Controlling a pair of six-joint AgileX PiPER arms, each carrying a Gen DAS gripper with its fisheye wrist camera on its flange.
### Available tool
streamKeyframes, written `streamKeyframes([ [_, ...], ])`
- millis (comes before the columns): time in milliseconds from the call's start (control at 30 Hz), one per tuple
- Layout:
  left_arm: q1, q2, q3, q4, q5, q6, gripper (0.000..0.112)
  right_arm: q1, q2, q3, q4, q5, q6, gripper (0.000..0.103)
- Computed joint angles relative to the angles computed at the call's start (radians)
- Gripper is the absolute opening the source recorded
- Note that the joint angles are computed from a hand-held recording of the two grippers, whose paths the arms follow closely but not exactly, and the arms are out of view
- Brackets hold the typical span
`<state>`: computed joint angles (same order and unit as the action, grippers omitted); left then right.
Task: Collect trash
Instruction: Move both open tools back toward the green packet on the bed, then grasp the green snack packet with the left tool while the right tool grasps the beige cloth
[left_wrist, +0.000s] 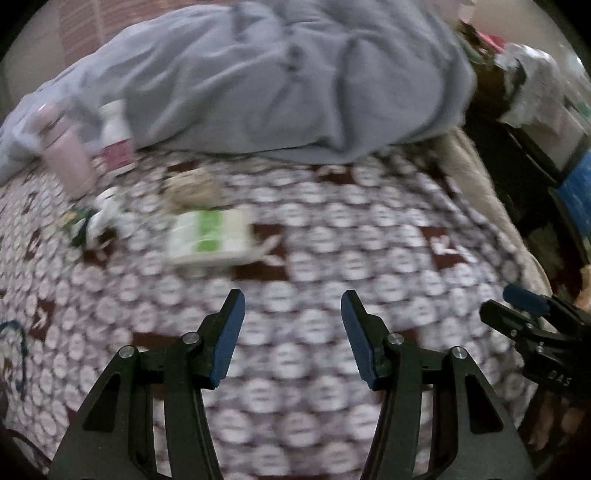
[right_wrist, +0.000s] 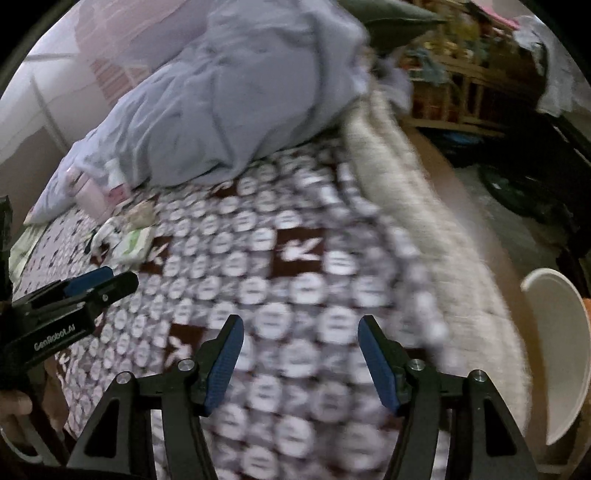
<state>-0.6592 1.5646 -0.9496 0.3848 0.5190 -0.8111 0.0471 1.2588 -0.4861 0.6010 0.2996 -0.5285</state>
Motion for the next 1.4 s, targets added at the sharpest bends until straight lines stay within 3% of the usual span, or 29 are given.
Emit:
streamKeyframes([
  [200, 0.199, -0.087, 0.106, -0.094, -0.033, 0.147, 0.053, 0.174, 0.113, -0.066, -0.072, -0.051, 0.141, 0.062],
  [400, 0.466, -0.118, 0.136, -0.268, -0.047, 0.402, 0.053, 0.317, 0.239, -0.188, -0.19, -0.066, 0.31, 0.062],
  [733, 0.815, 0.029, -0.032, -0.628, 0.012, 0.793, 0.053, 0.433, 0.482, -0.518, -0.287, 0.009, 0.422, 0.062],
  [900, 0.875, 0.158, -0.143, -0.801, 0.041, 0.882, 0.053, 0.43, 0.617, -0.721, -0.218, 0.09, 0.353, 0.063],
  [1100, 0.881, 0.29, -0.233, -0.889, 0.058, 0.879, 0.053, 0.439, 0.754, -0.924, -0.204, 0.144, 0.359, 0.066],
  [1333, 0.879, 0.369, -0.272, -0.97, 0.058, 0.955, 0.053, 0.47, 0.965, -1.224, -0.323, 0.276, 0.44, 0.067],
  [1400, 0.877, 0.357, -0.247, -0.996, 0.027, 1.009, 0.047, 0.458, 0.984, -1.236, -0.269, 0.276, 0.403, 0.065],
])
